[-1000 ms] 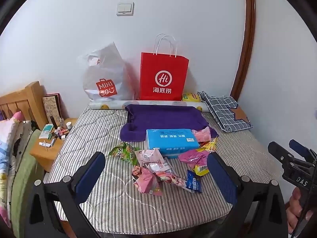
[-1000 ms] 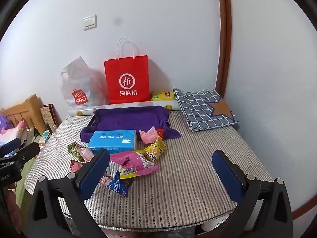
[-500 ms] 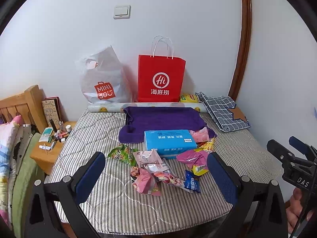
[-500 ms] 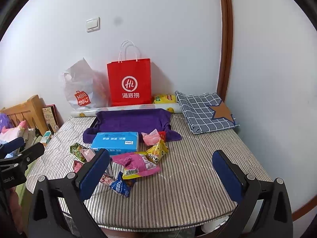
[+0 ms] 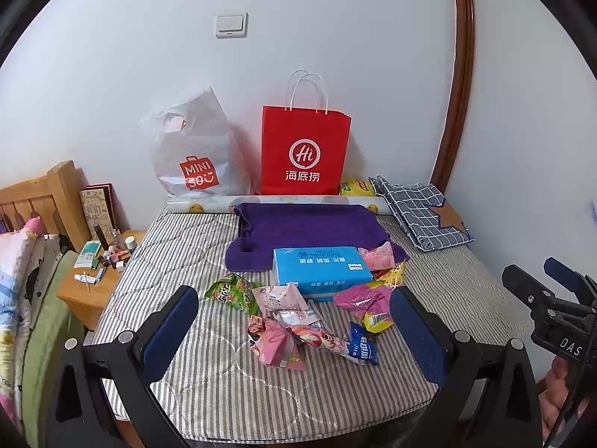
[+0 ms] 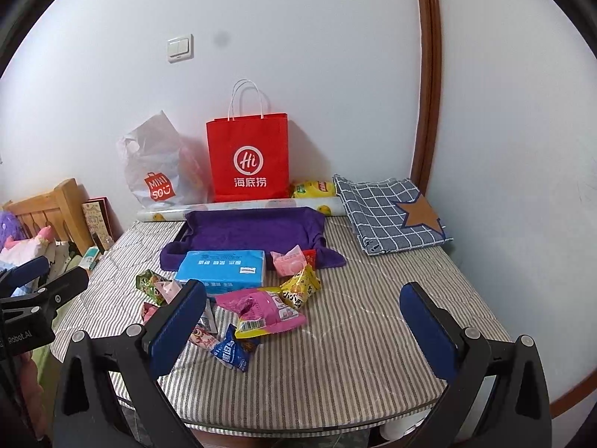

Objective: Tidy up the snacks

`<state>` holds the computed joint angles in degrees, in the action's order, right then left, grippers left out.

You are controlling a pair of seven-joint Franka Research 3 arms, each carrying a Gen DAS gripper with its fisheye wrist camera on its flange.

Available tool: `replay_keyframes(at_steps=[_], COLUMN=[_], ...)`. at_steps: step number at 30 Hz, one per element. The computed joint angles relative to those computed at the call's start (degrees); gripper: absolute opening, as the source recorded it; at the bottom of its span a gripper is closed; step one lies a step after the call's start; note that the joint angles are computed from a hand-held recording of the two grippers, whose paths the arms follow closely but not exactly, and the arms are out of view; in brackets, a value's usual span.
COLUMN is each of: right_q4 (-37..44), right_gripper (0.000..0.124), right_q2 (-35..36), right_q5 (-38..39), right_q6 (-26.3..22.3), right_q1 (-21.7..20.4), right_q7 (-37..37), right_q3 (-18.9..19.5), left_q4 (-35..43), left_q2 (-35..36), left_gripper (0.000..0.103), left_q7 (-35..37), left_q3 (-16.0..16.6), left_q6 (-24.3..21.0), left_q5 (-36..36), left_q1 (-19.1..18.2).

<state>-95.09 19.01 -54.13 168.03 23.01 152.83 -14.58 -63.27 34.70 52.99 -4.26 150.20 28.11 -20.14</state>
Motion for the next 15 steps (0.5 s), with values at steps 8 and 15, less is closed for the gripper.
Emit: replay_keyframes(at_steps=[8, 15], right_q4=[0.1, -0.3], right_gripper=[0.102, 0.102], right_q2=[0.2, -0.3], right_q5=[-0.6, -2.5], right_q6=[0.4, 0.8], right_q1=[0.3, 0.7], right_q7=[1.0, 3.0], right_q3=[-0.4, -0.8], left_q4=[-0.5, -1.5], left_q2=[-0.2, -0.9], left_gripper=[0.103, 0.103], left_q7=[0.0, -0.8], left_q3=[0.0, 0.4], left_q6=[0.4, 1.2], left_q5=[-0.1, 0.7], left_q1=[0.2, -0.1])
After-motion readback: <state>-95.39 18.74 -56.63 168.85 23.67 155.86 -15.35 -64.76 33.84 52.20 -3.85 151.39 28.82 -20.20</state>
